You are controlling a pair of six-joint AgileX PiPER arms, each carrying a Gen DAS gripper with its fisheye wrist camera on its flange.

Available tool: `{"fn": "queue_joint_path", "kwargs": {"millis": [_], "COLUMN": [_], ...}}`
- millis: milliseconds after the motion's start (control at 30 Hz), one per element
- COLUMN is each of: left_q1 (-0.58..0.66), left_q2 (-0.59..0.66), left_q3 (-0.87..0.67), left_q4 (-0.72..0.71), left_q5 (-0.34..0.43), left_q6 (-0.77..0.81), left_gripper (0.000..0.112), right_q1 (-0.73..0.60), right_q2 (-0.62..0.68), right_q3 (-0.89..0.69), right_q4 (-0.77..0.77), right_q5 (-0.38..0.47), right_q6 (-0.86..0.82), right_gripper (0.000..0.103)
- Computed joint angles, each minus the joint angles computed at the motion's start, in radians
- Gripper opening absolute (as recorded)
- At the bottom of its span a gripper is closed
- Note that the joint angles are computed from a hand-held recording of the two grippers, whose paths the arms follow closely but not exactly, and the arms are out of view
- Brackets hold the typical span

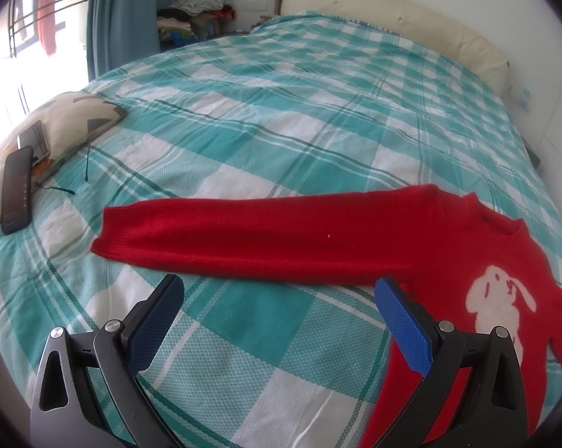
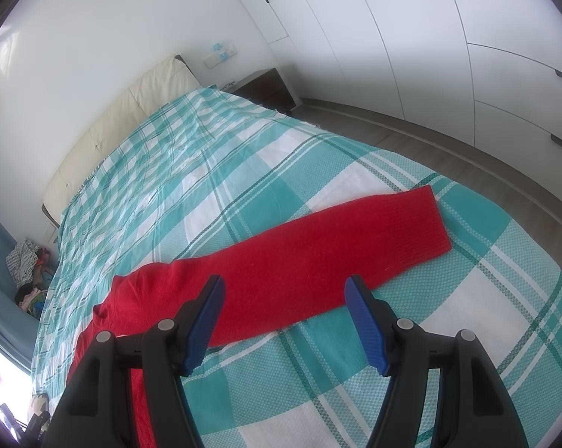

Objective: Fold small clothes

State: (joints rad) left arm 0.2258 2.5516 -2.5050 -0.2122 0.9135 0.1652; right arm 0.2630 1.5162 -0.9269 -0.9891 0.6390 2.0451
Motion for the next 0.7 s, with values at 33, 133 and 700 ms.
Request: {"fn": "queue_joint_path", "kwargs": {"millis": [33, 133, 700], "left_q1": [-0.001, 0.0, -0.004], "left_q2": [0.003, 0.003, 0.001], "left_q3": [-0.007, -0.007, -0.004], "left_q4": [0.002, 0.001, 0.006], "left_q5": [0.004, 0.005, 0.003], "left_q6": [-0.003, -0.001, -0.006], "left_gripper": [0.102, 0.102, 0.102], "right_q1": [0.001, 0.0, -0.002], "right_q2": [0.001, 0.0, 0.001], "right_q3": [-0.001, -0.001, -0.001], "right_q4": [0.0, 0.0, 0.002], "right_q5": [0.001, 0.001, -0.001], "right_q6": [0.0, 0.0, -0.002], "right_gripper": [0.066, 0.066, 0.066]}}
